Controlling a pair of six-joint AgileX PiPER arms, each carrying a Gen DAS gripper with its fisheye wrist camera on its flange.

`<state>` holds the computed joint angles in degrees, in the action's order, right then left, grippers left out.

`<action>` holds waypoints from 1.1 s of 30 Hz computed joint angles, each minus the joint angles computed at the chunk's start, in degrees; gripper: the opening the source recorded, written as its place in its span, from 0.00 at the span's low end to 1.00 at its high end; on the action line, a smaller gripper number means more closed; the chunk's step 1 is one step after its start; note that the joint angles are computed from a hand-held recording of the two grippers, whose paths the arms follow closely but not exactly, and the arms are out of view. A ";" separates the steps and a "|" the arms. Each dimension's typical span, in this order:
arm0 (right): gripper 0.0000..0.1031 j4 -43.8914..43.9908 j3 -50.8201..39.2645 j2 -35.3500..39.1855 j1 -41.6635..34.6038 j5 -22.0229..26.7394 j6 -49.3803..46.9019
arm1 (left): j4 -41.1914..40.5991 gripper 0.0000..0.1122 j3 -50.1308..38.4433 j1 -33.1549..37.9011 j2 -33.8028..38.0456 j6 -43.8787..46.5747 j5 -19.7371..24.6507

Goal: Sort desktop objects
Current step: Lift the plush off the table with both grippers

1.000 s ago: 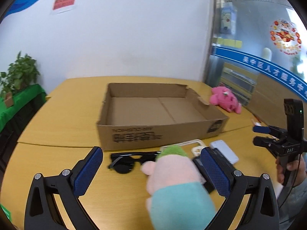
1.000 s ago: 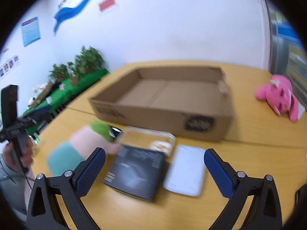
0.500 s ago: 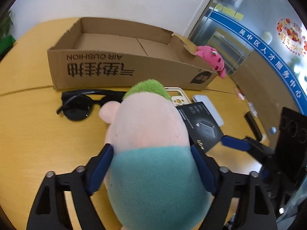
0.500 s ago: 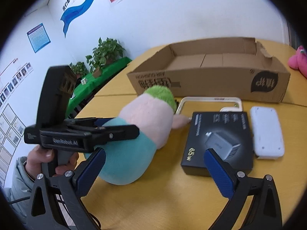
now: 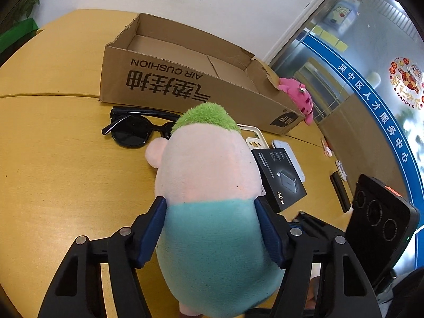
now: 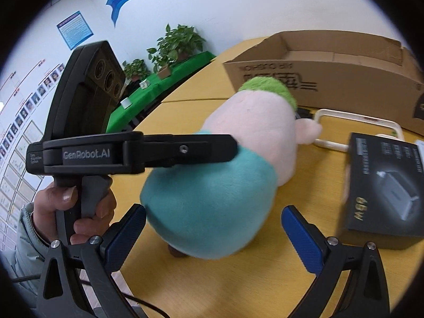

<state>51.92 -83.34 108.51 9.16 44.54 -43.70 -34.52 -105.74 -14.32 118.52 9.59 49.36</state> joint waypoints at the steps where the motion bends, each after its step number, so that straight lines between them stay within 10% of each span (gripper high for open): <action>1: 0.99 -0.30 -1.06 0.99 0.77 -0.14 0.34 | 0.22 0.63 0.22 -0.23 -0.21 0.00 -0.28; 12: 0.92 4.47 0.65 0.93 -1.80 3.79 -10.95 | -0.60 0.62 -1.84 -0.54 -1.03 0.81 1.73; 16: 0.91 4.04 2.25 -0.65 -3.12 7.59 -13.66 | -2.51 0.82 -3.23 0.56 -0.22 1.25 0.34; 20: 0.91 2.98 3.75 -2.44 -3.10 8.32 -15.08 | 2.15 0.76 -10.97 -1.00 5.98 -2.56 6.83; 33: 0.96 3.41 -0.58 1.08 -3.00 11.96 -9.86 | 1.43 0.64 -5.43 -1.59 3.06 -1.60 2.60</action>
<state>55.33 -83.92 109.59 6.15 56.50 -53.56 -33.09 -111.17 -15.91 121.59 7.99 51.96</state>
